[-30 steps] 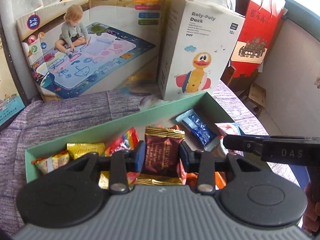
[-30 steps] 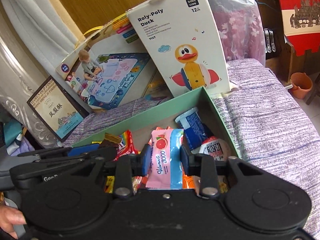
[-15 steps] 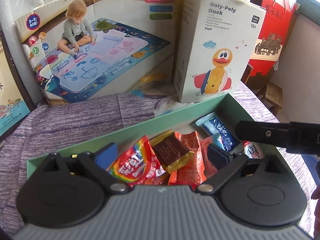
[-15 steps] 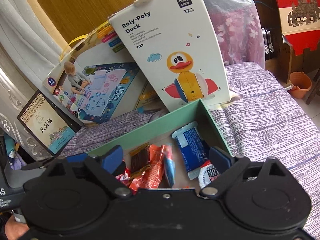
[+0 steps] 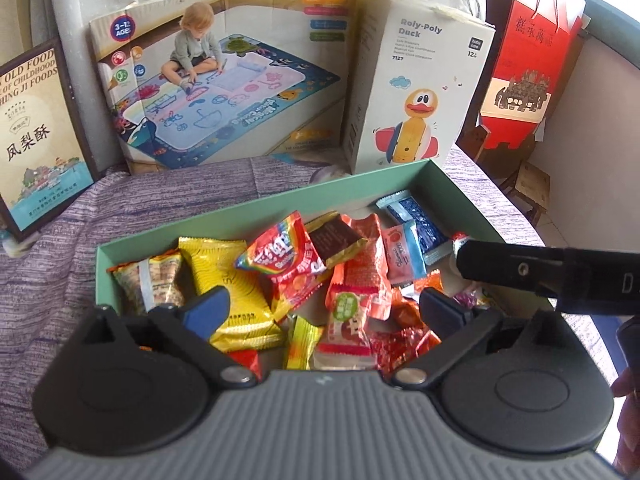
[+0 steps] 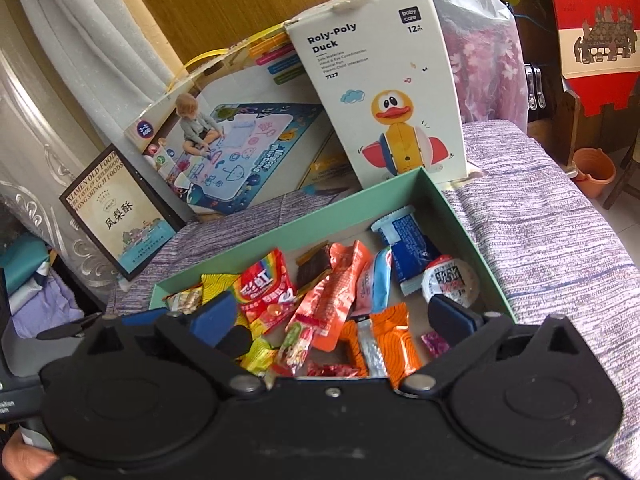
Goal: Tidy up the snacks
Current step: 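Grasp the pink floral packet with left tool while right grasps the yellow candy bag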
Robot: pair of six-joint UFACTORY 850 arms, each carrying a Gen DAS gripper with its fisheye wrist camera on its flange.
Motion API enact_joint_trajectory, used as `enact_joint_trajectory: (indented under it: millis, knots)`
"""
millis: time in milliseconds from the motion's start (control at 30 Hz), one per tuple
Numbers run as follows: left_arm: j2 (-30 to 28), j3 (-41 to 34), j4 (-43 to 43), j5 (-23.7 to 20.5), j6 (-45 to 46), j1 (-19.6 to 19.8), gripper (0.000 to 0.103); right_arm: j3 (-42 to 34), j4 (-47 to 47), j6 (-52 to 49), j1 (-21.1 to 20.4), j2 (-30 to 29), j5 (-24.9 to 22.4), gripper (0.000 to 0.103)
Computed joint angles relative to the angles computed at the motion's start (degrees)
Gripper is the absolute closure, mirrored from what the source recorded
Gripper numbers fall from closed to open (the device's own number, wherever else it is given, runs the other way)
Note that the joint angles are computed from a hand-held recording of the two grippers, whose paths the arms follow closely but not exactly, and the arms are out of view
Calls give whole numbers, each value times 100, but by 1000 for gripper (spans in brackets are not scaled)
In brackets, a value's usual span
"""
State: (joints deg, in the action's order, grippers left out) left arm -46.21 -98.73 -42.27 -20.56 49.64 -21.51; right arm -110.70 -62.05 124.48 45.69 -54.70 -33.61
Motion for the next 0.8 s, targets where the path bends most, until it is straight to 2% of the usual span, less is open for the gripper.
enact_joint_trajectory:
  millis: [300, 467, 667, 800]
  knots:
    - [1020, 1674, -1376, 117, 1657, 415, 0, -210, -55, 143, 573, -134, -420, 0]
    - [1352, 2341, -1730, 240, 2163, 757, 0, -491, 324, -40, 711, -359, 9, 0]
    - [1539, 2853, -1477, 255, 1828, 1142, 0, -1399, 1380, -1097, 857, -982, 105, 0]
    - [1664, 3191, -1770, 494, 2369, 1325, 0, -1965, 2093, -1850, 897, -1320, 216, 4]
